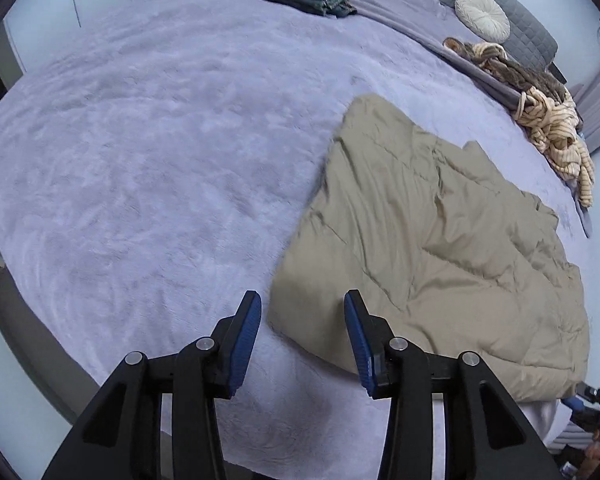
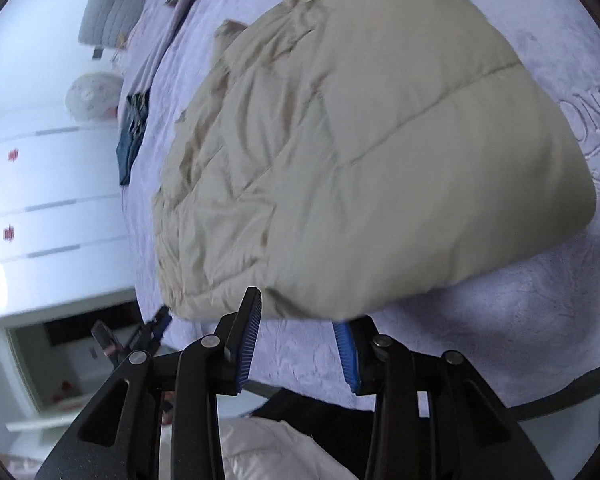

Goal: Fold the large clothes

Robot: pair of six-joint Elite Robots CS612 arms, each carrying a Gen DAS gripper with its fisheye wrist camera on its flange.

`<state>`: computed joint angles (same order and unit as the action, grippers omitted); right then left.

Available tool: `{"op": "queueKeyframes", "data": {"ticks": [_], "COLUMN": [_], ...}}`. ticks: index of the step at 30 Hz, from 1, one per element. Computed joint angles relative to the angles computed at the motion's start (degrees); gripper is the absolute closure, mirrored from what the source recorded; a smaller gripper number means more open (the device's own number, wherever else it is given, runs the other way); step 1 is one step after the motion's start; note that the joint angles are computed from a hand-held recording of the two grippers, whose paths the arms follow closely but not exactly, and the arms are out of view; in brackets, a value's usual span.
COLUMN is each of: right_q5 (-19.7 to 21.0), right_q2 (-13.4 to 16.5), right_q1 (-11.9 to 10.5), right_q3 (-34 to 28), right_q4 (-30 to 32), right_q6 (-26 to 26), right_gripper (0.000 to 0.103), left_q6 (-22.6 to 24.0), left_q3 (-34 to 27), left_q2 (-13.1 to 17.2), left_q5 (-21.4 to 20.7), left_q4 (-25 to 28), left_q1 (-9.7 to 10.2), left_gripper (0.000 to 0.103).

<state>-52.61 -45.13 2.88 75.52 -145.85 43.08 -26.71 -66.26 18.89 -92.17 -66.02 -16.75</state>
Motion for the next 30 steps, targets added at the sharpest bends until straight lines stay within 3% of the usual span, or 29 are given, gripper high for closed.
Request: {"op": "queueKeyframes", "data": {"ticks": [2, 4, 7, 9, 10, 12, 14, 18, 25, 26, 27, 28, 30], "right_q5": [3.65, 3.10, -2.63, -8.71, -11.46, -14.53, -16.61, -14.89, -13.87, -13.37, -12.93, -12.57, -12.64], "right_q2": [-0.13, -0.03, 1.57, 0.26, 0.17, 0.18, 0.07, -0.16, 0.25, 0.14, 0.30, 0.44, 0.58], "right_q1": [0.00, 0.34, 0.65, 1.13, 1.43, 1.26, 0.99, 0.51, 1.29, 1.30, 1.40, 1.54, 1.89], "right_q3": [-0.35, -1.44, -5.26, -3.62, -3.84, -3.37, -2.75, -1.08, -3.00, -2.86, -3.25, -3.64, -4.31], "right_q4": [1.18, 1.45, 2.46, 3.74, 4.99, 5.97, 7.08, 4.70, 5.31, 5.04, 5.04, 5.10, 5.59], "right_q6": [-5.56, -8.76, -7.86, -7.10, -6.25, -4.28, -2.82, 0.87, -3.76, -4.21, -4.66, -5.36, -6.41], "right_gripper": [0.066, 0.066, 0.066, 0.066, 0.066, 0.069, 0.069, 0.066, 0.062, 0.061, 0.061, 0.060, 0.057], "left_q6": [-0.35, 0.97, 3.75, 3.39, 2.47, 1.10, 0.67, 1.47, 1.57, 1.51, 1.49, 1.38, 1.97], "left_q3": [0.65, 3.14, 6.06, 8.48, 8.68, 8.75, 8.94, 8.76, 7.22, 6.97, 5.81, 4.84, 4.15], "left_q2": [-0.34, -1.26, -1.90, -2.33, -2.13, -2.11, -2.41, -3.48, -4.68, -4.70, -4.40, -4.05, -3.94], "left_q5": [-0.25, -1.35, 0.13, 0.20, -0.75, 0.23, 0.45, 2.70, 2.14, 2.02, 2.17, 2.77, 3.19], "left_q4": [-1.53, -2.09, -0.05, 1.90, 2.53, 3.37, 3.95, 5.63, 6.23, 6.30, 6.64, 6.37, 5.48], "left_q1": [0.18, -0.03, -0.89, -1.26, -1.06, -1.06, -0.99, -1.49, -2.99, -3.29, -3.51, -3.77, -4.12], "left_gripper": [0.058, 0.058, 0.058, 0.057, 0.055, 0.040, 0.039, 0.039, 0.039, 0.026, 0.005, 0.000, 0.000]}}
